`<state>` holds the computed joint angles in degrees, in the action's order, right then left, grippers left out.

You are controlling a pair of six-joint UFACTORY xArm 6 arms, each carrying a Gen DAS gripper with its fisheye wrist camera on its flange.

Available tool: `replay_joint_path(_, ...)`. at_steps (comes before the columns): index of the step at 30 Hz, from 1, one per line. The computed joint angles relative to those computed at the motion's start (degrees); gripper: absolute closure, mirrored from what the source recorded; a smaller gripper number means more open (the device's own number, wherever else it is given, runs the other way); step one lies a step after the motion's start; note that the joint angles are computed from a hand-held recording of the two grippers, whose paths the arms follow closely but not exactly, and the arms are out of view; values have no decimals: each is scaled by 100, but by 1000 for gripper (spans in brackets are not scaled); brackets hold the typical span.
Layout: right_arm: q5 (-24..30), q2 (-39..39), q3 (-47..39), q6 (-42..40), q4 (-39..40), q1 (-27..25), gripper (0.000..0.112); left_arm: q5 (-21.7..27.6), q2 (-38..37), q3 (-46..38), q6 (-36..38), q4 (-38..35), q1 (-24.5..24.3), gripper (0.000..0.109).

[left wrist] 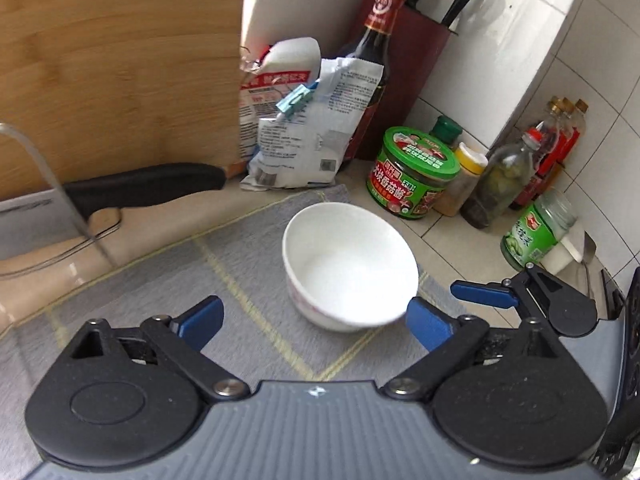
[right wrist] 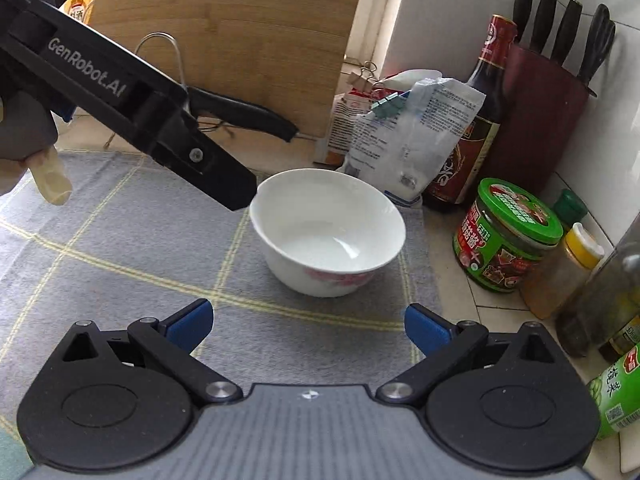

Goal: Organize plates and bowls
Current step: 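Move both tools to the small pink-flower bowl by the sauce jars, then close the left tool on the small bowl rim while the right tool grips its other side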

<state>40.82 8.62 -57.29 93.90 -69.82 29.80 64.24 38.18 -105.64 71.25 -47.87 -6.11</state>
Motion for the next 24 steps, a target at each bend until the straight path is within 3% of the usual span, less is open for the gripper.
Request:
replay_joint_path(12,-875,273,-188,-579,-257,-727,9,-13,894,-1155,-713,447,-510,26)
replay_joint_path(20,-1039,384,-324,-587,-324,-845,10,107,1205,-1574,-894,577,-553,28)
replay_joint_path(24,-1048,424,-390,-632,-319,-847,13,140,1242,-1614,-883,600,-570,34)
